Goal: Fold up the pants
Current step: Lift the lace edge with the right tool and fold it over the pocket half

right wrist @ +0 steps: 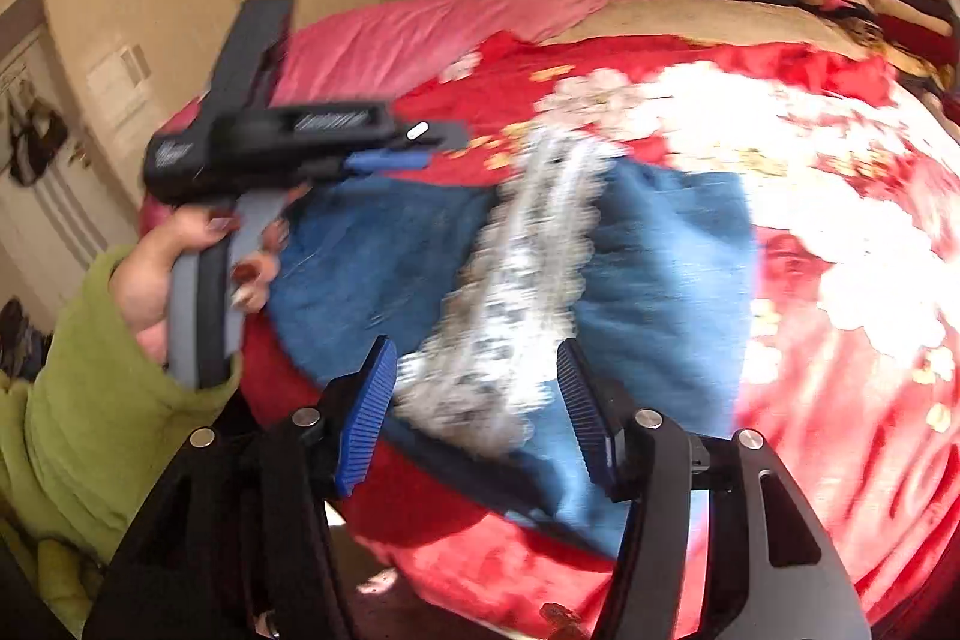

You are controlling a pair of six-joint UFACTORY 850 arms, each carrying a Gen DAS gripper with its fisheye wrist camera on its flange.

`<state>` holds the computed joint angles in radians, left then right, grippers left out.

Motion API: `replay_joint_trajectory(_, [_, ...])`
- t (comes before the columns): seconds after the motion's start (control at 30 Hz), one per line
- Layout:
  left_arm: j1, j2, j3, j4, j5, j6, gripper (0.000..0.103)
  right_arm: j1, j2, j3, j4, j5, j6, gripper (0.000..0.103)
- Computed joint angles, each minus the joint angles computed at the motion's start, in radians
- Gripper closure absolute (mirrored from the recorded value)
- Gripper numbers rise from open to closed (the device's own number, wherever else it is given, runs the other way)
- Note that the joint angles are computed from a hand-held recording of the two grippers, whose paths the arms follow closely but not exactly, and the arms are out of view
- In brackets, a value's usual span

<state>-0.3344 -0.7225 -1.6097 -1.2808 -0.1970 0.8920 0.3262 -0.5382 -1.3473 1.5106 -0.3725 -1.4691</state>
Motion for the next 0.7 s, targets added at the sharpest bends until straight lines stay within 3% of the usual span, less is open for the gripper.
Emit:
replay_joint_trajectory(0.17, [-0.01,-0.065,-0.087,0.089,-0.084,-0.103,0.048,-0.058,-0.032,-0.057,-0.052,0.074,0.126,0.045])
replay_joint_trajectory(0.3, [-0.009,-0.139,-0.207,0.261,-0.13,-0.291,0.04,-0.091,-0.109,-0.185,-0.31,0.086,0.387,0.044])
replay_joint_trajectory(0.4, [0.0,-0.21,-0.313,0.36,-0.183,-0.439,0.038,-0.11,-0.191,-0.312,-0.464,0.056,0.539,0.044])
replay_joint_trajectory(0.47, [0.003,-0.251,-0.371,0.413,-0.219,-0.514,0.038,-0.119,-0.266,-0.426,-0.591,-0.006,0.67,0.044])
replay_joint_trajectory(0.53, [0.0,-0.275,-0.401,0.45,-0.225,-0.559,0.049,-0.119,-0.341,-0.531,-0.68,-0.068,0.769,0.044])
replay_joint_trajectory(0.57, [0.001,-0.279,-0.404,0.416,-0.233,-0.531,0.072,-0.123,-0.382,-0.59,-0.717,-0.115,0.804,0.044])
replay_joint_trajectory(0.6, [0.002,-0.283,-0.408,0.387,-0.246,-0.511,0.086,-0.122,-0.425,-0.651,-0.783,-0.149,0.872,0.044])
replay_joint_trajectory(0.67, [-0.008,-0.258,-0.378,0.424,-0.212,-0.517,0.092,-0.126,-0.486,-0.724,-0.79,-0.227,0.894,0.059])
replay_joint_trajectory(0.7, [-0.012,-0.233,-0.348,0.42,-0.189,-0.493,0.092,-0.131,-0.49,-0.727,-0.731,-0.255,0.855,0.077])
